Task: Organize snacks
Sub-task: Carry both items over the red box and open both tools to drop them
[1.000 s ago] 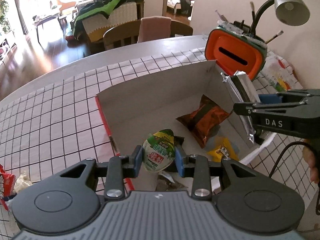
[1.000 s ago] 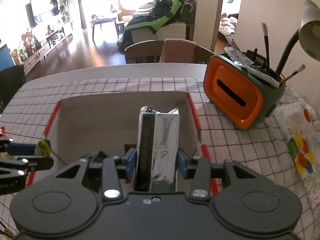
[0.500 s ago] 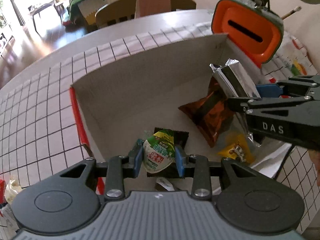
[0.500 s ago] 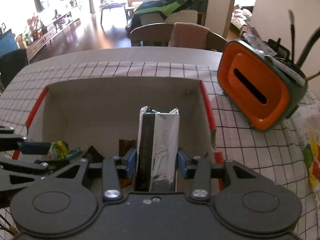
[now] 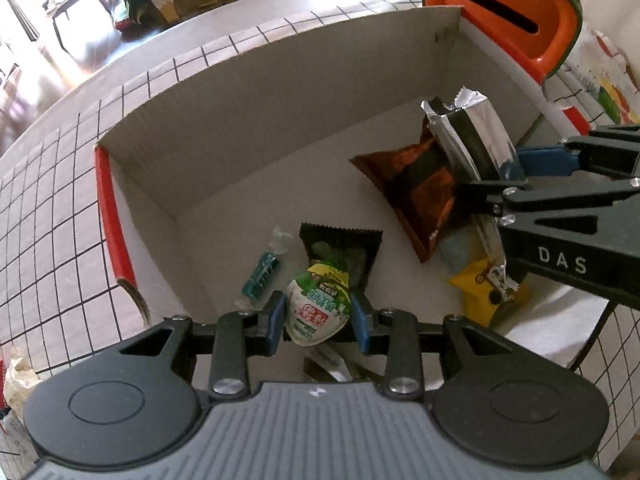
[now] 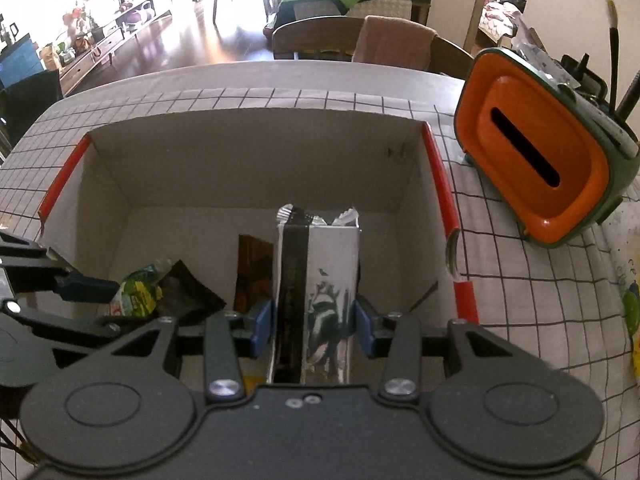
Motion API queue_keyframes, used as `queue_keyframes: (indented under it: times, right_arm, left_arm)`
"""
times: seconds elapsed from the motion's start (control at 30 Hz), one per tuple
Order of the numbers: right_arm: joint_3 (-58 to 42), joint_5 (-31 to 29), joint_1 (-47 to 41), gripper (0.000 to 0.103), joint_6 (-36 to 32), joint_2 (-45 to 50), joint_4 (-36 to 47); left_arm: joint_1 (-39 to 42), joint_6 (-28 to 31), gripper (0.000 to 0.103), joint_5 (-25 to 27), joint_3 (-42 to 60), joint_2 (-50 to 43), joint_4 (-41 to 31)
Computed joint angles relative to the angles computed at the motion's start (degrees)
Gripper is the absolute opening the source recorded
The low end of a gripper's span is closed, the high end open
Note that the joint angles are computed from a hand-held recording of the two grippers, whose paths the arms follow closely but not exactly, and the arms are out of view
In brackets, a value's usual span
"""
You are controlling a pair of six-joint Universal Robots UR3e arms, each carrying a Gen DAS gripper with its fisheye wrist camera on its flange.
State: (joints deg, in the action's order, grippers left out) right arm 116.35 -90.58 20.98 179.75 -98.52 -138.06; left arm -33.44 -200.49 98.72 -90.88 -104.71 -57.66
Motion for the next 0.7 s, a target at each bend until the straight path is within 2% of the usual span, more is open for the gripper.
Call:
queue_keyframes:
  times: [0.27,0.37,0.53,0.63,0.7]
  right_arm:
    - [-0.38,0.26,-0.10,0.045,-0.28,0.38,0.11]
    - [0.05,1.15,-0.66,0.048,0.00,-0.67,0.18]
    - [0.83,1.38,-0.34,0.059,0.49,-3.16,0.39]
    - [0.99,1.21,0.21,0.062,1.10,-4.79,0.92]
    - [0.77,1.44,0.27,0.062,1.51,-5.95,1.71]
  left_arm:
    - [0.60,-0.17,0.038,-1.50,-2.14,1.00,2.78]
    - [1.26,0.29,0.040,-1.88,-4.67,3.24,4.63]
    - [0.97,0.42,0.047,-1.65,-7.16,7.12,5.71]
    - [0.47,0.19,0.053,-0.62,-8.63,9.40,6.50]
    - [0.67,0.06,0.053,-0.67,-9.70,11.09,6.82]
